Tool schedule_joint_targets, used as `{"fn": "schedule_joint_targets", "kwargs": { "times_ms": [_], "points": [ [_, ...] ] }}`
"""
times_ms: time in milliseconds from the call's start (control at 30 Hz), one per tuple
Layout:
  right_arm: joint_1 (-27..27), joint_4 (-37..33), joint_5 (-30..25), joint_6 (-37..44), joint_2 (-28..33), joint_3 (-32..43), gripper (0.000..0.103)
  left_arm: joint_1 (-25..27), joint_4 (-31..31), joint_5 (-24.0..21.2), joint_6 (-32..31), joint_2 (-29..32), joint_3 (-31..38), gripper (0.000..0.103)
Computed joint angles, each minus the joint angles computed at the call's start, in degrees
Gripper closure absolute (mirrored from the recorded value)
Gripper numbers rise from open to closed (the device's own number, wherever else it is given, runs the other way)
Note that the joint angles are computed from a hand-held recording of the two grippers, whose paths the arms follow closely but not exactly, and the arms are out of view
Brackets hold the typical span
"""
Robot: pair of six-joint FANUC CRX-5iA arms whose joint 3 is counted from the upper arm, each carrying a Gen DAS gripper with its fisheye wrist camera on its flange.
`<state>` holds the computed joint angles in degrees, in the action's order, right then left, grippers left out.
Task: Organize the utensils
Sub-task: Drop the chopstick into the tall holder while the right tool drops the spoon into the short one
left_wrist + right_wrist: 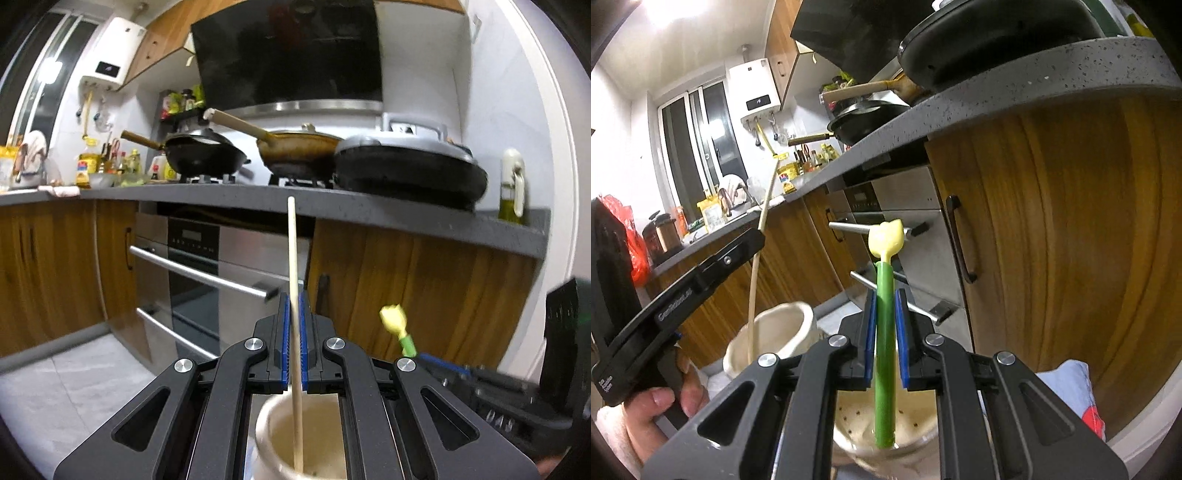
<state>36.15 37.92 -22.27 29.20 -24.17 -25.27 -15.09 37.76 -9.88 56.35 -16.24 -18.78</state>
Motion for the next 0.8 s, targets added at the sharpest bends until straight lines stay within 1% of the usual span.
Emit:
{"fn": "schedule_joint_targets", "kwargs": {
  "times_ms": [100,133,167,200,300,400,500,600,667,733,800],
  "points": [
    [1.1,0.1,-1.9,0.6,-1.6,-1.0,0.093,1.6,-5.7,-5.9,3.3,-1.9,0.6,0.098],
    [1.5,0.1,-2.4,0.8,-2.1,-1.4,0.093,2.0,-8.7,-8.1,5.3,-2.6,1.1,0.098],
    [1.9,0.6,-3.0,0.8,-2.6,-1.8,0.093,2.3,-13.0,-10.9,8.3,-3.2,2.3,0.098],
    [2.3,1.6,-3.6,0.2,-3.0,-2.3,0.093,2.6,-14.4,-12.4,9.1,-3.8,2.4,0.098],
    [3.7,4.8,-5.7,-1.6,-3.9,-3.6,0.093,3.2,-16.3,-16.3,11.2,-4.8,2.8,0.098],
    [4.8,3.8,-8.5,-1.2,-4.1,-3.3,0.093,4.0,-16.4,-20.8,13.0,-4.7,3.7,0.098],
    [4.9,2.4,-8.6,-1.7,-4.8,-3.6,0.093,3.5,-19.0,-22.2,15.1,-4.6,4.6,0.098],
    [5.2,3.6,-9.5,-2.9,-5.0,-4.0,0.093,3.4,-19.7,-23.8,16.0,-4.1,5.6,0.098],
    [5.3,4.6,-9.4,-3.5,-5.2,-4.2,0.093,3.4,-19.8,-23.7,16.5,-4.1,5.6,0.098],
    [5.3,4.7,-9.3,-3.5,-5.1,-4.0,0.093,3.2,-21.3,-23.8,18.0,-4.0,6.3,0.098],
    [5.5,4.4,-9.7,-3.2,-4.9,-3.7,0.093,3.1,-22.2,-24.1,19.1,-4.0,6.6,0.095]
  ]
}}
